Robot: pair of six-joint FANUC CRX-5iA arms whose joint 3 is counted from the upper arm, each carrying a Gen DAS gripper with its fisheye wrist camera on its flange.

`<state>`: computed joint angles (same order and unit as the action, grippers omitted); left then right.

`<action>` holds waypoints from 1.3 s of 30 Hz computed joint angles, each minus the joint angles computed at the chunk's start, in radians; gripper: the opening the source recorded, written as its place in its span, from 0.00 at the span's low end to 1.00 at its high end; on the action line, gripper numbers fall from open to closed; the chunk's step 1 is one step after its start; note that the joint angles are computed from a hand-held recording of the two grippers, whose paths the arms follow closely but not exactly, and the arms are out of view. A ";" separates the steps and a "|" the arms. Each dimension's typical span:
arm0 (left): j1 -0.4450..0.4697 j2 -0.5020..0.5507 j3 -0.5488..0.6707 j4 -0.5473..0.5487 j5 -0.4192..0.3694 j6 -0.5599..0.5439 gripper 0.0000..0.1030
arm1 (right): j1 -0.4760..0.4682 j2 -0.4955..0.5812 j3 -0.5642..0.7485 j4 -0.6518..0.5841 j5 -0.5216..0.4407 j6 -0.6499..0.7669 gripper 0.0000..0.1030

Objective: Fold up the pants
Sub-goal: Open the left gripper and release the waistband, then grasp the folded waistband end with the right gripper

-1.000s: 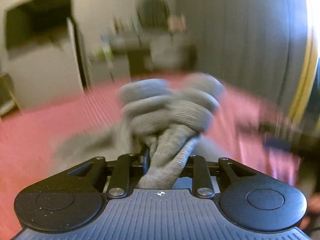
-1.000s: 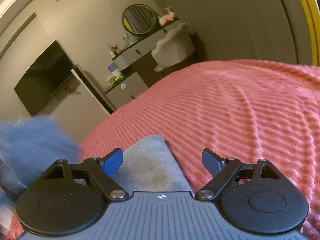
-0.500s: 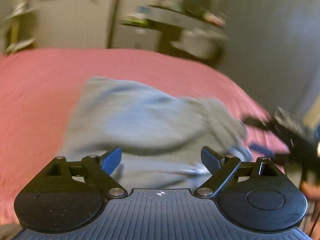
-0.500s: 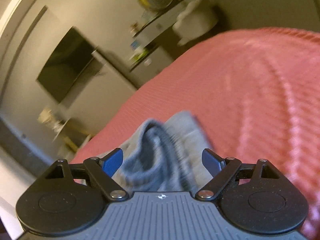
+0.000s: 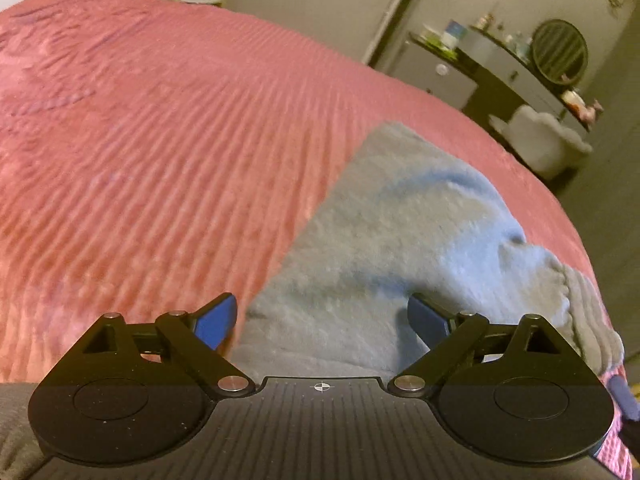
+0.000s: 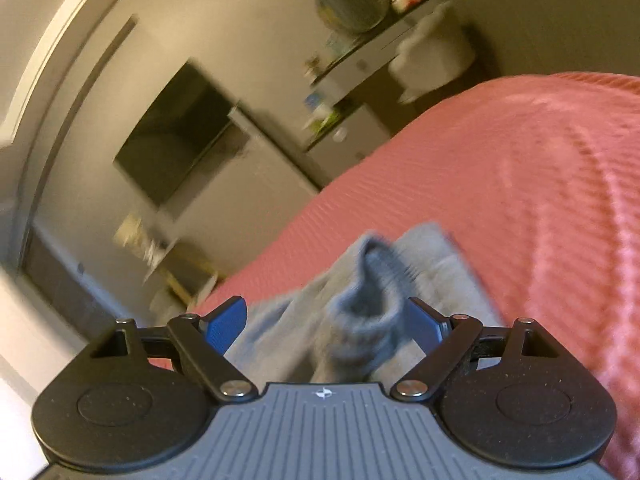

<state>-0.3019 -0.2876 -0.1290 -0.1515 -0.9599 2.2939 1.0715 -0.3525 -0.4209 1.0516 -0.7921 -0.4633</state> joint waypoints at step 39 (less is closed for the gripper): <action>0.044 -0.013 -0.024 0.059 -0.044 -0.010 0.93 | 0.080 -0.021 0.071 -0.268 -0.216 -0.041 0.82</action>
